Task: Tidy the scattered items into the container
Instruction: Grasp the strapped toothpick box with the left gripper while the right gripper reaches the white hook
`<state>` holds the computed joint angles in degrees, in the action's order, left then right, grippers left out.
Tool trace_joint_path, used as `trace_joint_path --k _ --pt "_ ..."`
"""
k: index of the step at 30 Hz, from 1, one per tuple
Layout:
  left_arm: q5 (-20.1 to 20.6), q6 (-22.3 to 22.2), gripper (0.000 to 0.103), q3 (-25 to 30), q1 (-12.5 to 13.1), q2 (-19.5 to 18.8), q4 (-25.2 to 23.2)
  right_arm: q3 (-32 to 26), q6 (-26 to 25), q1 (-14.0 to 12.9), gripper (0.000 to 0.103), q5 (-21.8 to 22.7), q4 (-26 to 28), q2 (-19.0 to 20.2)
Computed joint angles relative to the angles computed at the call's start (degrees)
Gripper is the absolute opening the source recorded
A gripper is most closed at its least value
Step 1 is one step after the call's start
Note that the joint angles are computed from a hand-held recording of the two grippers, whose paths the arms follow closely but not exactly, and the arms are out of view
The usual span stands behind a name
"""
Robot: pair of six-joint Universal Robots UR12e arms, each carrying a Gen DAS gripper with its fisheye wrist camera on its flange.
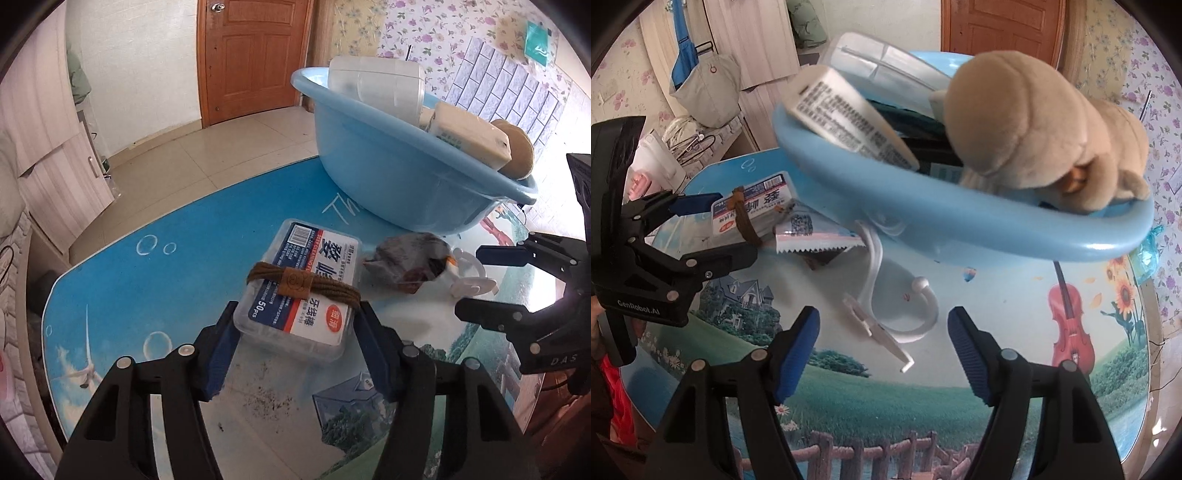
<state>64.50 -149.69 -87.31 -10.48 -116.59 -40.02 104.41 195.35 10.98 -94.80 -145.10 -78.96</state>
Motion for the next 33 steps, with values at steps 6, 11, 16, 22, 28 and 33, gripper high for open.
trace_joint_path --k 6,11,16,22,28,33 --pt "0.1 0.1 0.06 -1.7 0.3 1.4 0.2 0.1 0.0 -0.5 0.072 1.5 -0.2 0.1" --pt "-0.4 -0.5 0.06 -3.9 0.7 3.0 0.9 0.5 -1.9 -0.2 0.048 0.3 -0.4 -0.4" --pt "-0.9 -1.2 0.061 -5.3 1.1 4.0 1.1 1.4 -2.0 -0.5 0.044 1.3 -0.6 -1.3" --pt "-0.4 -1.3 0.061 -6.7 1.3 5.0 0.8 2.7 -1.5 -0.4 0.042 1.6 -0.9 -2.5" --pt "-0.3 -1.6 0.061 -8.5 1.4 6.4 1.0 4.1 -0.4 -0.5 0.041 0.9 -1.6 -3.6" --pt "-1.0 -2.0 0.061 -9.2 1.6 7.2 1.2 4.9 0.0 -0.7 0.041 0.2 -2.3 -4.3"
